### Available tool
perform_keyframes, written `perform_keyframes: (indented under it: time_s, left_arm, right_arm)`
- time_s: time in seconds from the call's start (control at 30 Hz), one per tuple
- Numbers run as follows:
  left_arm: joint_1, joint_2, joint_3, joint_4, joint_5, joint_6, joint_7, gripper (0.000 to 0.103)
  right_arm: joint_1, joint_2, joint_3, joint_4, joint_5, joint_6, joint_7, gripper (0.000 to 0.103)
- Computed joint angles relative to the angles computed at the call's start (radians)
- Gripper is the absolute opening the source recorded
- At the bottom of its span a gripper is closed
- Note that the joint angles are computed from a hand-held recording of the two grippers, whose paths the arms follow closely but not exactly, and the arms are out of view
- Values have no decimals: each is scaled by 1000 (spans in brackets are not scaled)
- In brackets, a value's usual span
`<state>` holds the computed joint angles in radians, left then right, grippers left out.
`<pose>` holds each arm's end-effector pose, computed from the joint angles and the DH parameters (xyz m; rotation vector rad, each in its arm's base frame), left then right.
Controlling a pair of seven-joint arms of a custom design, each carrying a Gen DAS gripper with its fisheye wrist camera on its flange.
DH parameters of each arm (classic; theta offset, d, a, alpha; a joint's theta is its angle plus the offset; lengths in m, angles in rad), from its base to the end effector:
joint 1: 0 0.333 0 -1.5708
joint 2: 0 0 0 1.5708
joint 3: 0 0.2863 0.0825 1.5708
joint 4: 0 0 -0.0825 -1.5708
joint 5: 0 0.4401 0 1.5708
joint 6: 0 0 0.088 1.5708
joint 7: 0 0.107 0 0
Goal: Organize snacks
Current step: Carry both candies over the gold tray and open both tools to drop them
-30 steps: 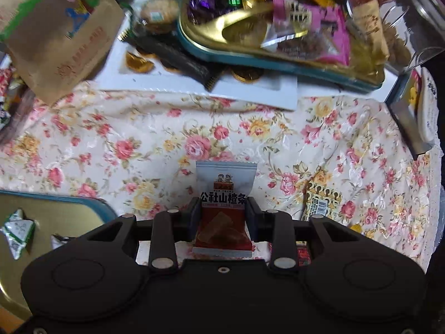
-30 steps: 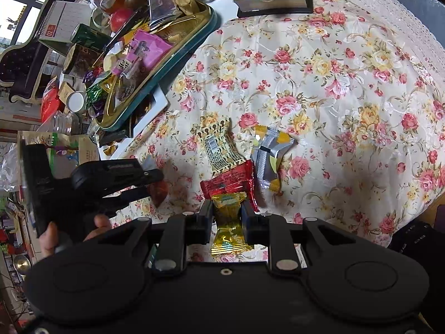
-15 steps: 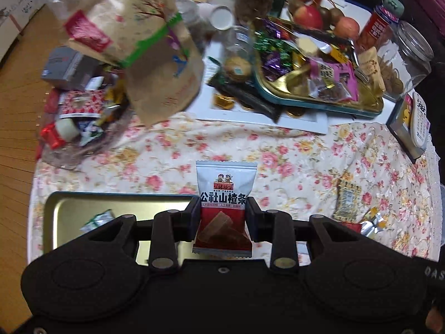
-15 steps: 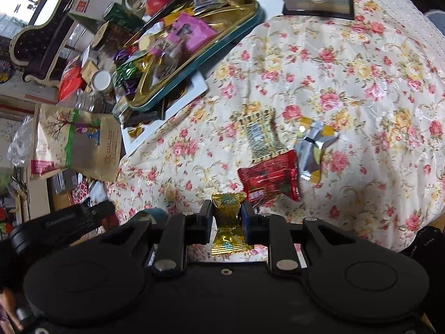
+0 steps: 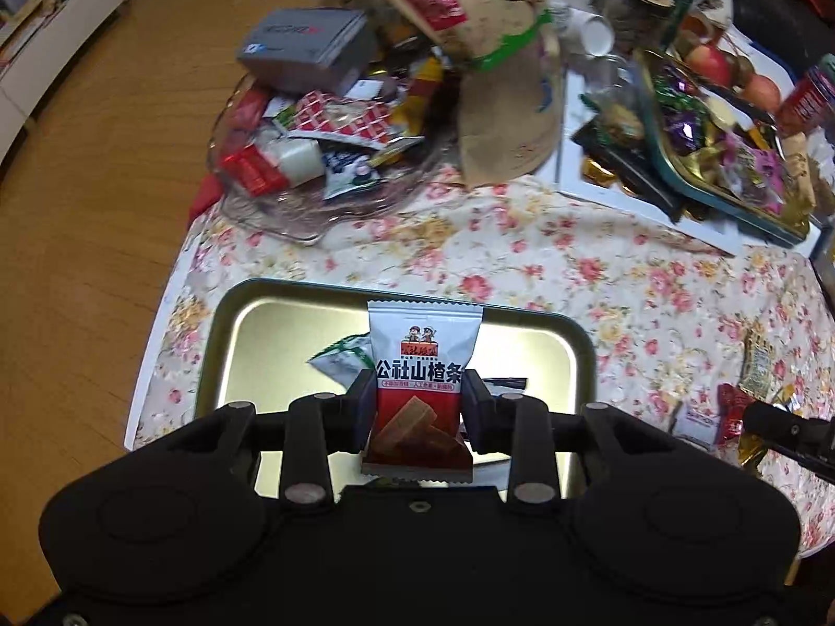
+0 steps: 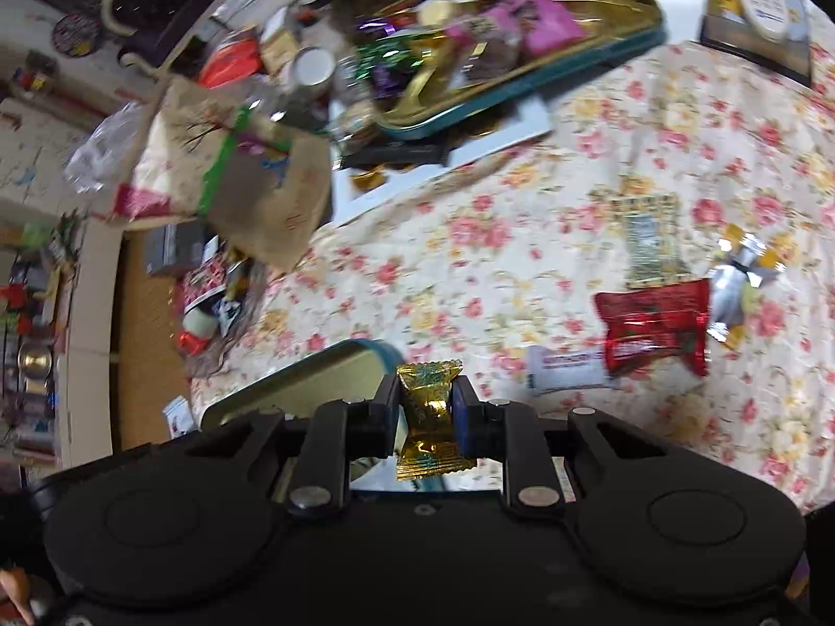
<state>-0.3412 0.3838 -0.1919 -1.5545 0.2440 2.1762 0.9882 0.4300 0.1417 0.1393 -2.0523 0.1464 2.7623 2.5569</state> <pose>0.6450 -0.3521 0.4081 -2.0257 2.1134 -0.3037 0.5593 0.3487 0.3725 -1.2620 2.2388 0.1397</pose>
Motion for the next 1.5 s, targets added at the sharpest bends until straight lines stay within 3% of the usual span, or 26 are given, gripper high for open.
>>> perform_keyframes:
  time_s: [0.27, 0.5, 0.77, 0.9, 1.03, 1.5]
  left_arm:
    - [26, -10, 12, -22, -7, -1, -25, 47]
    - [69, 1, -11, -14, -137, -20, 15, 47]
    - [50, 34, -7, 38, -133, -69, 0, 46]
    - [33, 47, -5, 57, -109, -76, 7, 46]
    - [24, 63, -6, 80, -104, -88, 14, 46]
    - [-10, 115, -13, 154, -105, -125, 47, 46]
  right_arm:
    - [21, 97, 37, 114, 27, 10, -144, 23]
    - [33, 152, 52, 182, 50, -15, -240, 23]
    - [54, 213, 59, 258, 62, -70, -304, 24]
    - [60, 224, 66, 277, 75, -74, -334, 26]
    - [61, 231, 75, 287, 97, -65, -356, 36]
    - [92, 207, -2, 267, -38, -161, -153, 39]
